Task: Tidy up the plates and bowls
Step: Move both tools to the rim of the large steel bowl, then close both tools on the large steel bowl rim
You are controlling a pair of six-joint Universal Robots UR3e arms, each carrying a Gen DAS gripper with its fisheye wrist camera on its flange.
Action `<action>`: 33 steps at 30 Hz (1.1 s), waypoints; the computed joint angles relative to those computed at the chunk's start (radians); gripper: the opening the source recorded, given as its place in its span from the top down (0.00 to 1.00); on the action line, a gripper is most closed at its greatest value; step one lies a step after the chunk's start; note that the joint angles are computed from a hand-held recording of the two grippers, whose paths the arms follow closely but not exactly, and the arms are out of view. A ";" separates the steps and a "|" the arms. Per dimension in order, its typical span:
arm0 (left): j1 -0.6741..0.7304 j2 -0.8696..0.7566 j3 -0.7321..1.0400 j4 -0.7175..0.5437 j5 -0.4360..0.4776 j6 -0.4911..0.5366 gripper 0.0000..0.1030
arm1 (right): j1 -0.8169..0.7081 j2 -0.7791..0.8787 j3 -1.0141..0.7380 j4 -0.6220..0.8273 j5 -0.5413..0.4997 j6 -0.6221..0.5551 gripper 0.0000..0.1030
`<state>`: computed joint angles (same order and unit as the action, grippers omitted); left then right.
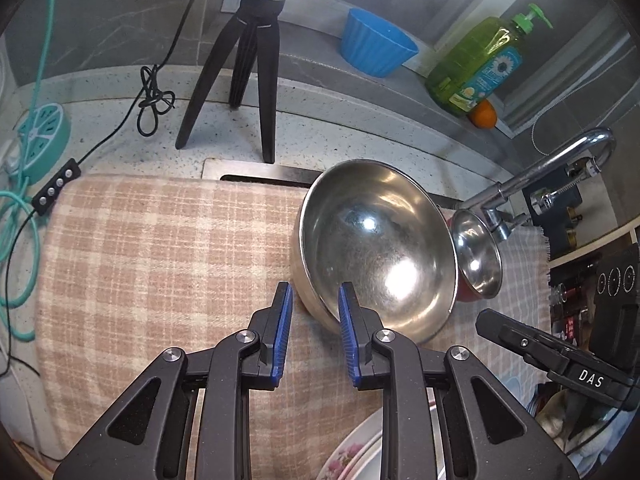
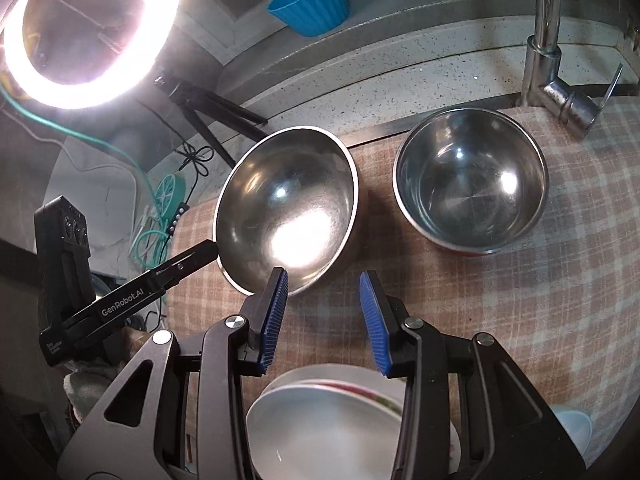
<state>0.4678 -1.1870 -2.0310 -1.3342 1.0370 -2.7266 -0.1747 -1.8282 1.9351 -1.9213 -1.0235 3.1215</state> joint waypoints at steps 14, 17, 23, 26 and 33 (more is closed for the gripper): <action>-0.053 -0.149 0.028 0.097 0.022 -0.052 0.79 | 0.097 0.180 -0.082 -0.084 -0.073 0.070 0.77; -0.058 -0.158 0.028 0.103 0.021 -0.048 0.80 | 0.109 0.202 -0.088 -0.095 -0.082 0.080 0.78; -0.064 -0.157 0.020 0.118 0.026 -0.050 0.82 | 0.107 0.202 -0.088 -0.094 -0.086 0.072 0.79; -0.070 -0.150 0.017 0.125 0.033 -0.058 0.82 | 0.113 0.201 -0.093 -0.091 -0.092 0.074 0.79; -0.022 -0.061 -0.014 0.064 0.028 -0.014 0.82 | 0.125 0.167 -0.085 -0.059 -0.079 0.061 0.79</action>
